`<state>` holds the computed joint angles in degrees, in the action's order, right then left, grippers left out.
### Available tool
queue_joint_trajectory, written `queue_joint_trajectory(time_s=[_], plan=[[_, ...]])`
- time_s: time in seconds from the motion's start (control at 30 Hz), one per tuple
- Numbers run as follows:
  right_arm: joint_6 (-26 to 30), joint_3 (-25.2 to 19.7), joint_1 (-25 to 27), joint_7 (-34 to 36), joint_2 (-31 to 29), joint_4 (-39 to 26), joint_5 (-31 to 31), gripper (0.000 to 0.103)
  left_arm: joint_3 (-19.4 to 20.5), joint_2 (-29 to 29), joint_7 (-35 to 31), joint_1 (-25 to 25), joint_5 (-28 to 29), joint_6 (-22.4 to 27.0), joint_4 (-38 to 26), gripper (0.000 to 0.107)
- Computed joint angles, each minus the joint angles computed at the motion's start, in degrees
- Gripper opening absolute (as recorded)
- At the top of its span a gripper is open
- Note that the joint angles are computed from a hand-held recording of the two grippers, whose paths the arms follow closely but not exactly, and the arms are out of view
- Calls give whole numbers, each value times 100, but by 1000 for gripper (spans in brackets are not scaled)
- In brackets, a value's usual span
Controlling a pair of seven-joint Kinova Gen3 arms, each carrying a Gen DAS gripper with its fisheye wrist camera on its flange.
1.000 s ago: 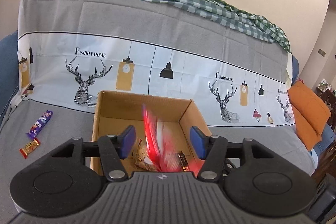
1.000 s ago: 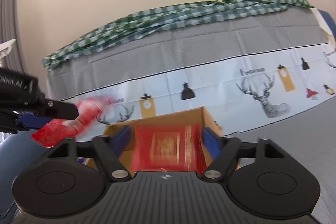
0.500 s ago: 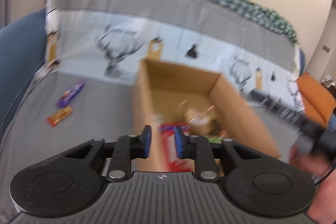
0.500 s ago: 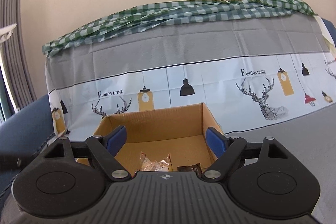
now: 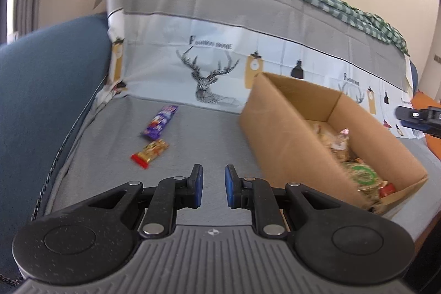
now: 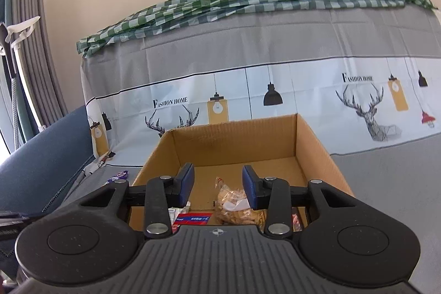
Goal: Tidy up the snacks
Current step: 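Move both tools from the box back toward the last snacks on the sofa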
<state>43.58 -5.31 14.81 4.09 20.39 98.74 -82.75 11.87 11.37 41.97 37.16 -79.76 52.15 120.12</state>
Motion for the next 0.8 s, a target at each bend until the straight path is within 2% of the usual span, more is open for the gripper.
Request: queue_joint_trajectory(time_s=[0.07,0.1,0.17,0.23,0.33,0.53,0.7,0.77,0.8], plan=[[-76,9,-50,-84,-39,56,66,40,-203,44,466,53,-49,-228,206,18],[-126,3,-79,-74,-65,96,83,40,-160,44,699,-57,-99,-308,272,18],[-212,-8,-143,-48,-111,162,141,40,-195,11,1165,18,-469,-190,442,18],[-253,-19,-195,-70,-142,205,210,40,-50,129,1404,-96,-799,-41,508,18],[-303,-34,-264,-170,-156,207,312,40,-66,380,1353,-183,-898,115,413,18],[-480,-94,-369,-477,-159,194,539,41,-259,827,1668,-437,-1091,252,275,18],[-680,-214,-384,168,-265,436,167,41,-423,1150,1389,-585,-989,208,-8,20],[-690,-181,-485,217,-285,443,241,41,-500,1245,1357,-647,-974,149,-94,22],[-726,-169,-553,175,-298,430,324,41,-536,1301,1320,-666,-954,138,-148,27]])
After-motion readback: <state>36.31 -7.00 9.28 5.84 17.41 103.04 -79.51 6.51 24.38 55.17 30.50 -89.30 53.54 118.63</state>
